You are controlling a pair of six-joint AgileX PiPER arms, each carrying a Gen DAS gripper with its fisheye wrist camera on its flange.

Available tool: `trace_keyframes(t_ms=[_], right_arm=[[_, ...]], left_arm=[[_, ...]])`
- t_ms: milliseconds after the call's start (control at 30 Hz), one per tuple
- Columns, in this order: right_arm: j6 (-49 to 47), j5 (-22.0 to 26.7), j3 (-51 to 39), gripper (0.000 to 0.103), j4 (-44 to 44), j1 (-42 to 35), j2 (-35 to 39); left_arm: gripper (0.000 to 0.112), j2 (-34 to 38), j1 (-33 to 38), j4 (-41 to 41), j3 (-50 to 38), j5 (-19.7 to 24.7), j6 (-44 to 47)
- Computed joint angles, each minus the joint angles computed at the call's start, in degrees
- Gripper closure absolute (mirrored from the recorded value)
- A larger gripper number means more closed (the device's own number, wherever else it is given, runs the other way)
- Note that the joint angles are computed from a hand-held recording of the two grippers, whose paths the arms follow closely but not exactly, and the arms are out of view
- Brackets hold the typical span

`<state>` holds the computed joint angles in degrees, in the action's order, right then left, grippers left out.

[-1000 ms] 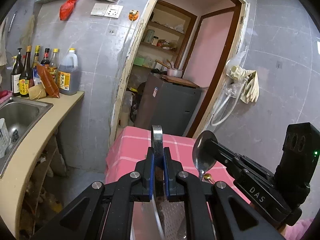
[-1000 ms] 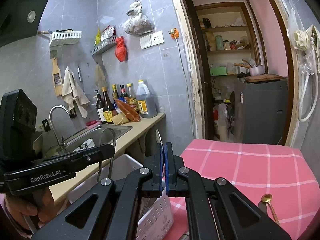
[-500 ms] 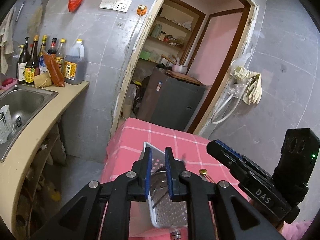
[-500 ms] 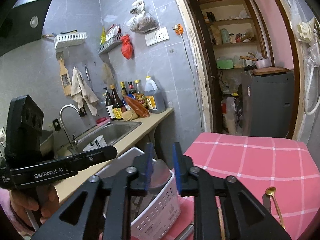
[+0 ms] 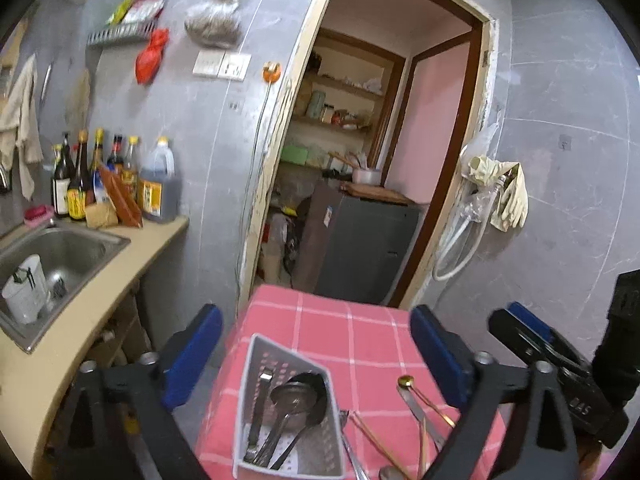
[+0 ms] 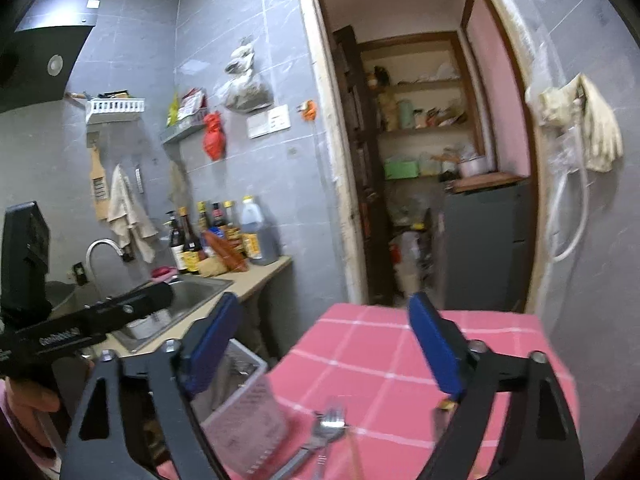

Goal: Organize utensils
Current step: 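Open both tools to drop the knives into the basket, then grasp the wooden chopsticks with the left tool while the right tool grasps the gold spoon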

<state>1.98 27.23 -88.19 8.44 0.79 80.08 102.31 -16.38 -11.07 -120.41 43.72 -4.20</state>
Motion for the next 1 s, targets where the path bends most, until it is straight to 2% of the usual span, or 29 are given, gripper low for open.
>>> trace_keyframes(t_ms=[133, 267, 467, 633, 767, 1000], right_arm=[[-1.9, 1.1, 0.9, 0.002, 0.7, -3.9, -2.1], [-7.5, 2.5, 2.3, 0.001, 5.6, -8.7, -3.7], [-18.4, 4.8, 3.7, 0.001, 15.5, -16.6, -4.3], [-29.8, 8.8, 4.6, 0.001, 26.7, -24.8, -3.2], [-38.2, 14.6, 4.3, 0.001, 35.9, -32.0, -0.2], [-44.0, 22.4, 1.7, 0.003, 42.0, -37.9, 8.5]], left_arm=[[0.009, -0.4, -4.9, 8.6, 0.5, -2.4, -5.7], [0.009, 0.2, -9.2, 15.2, 0.1, -2.8, -9.1], [0.009, 3.2, -15.5, 23.9, -3.3, -0.9, -12.6], [0.009, 7.6, -19.4, 27.1, -9.0, 3.3, -14.0], [0.009, 12.2, -21.6, 27.3, -15.6, 8.0, -13.2], [0.009, 21.0, -23.4, 24.5, -28.0, 15.8, -11.2]])
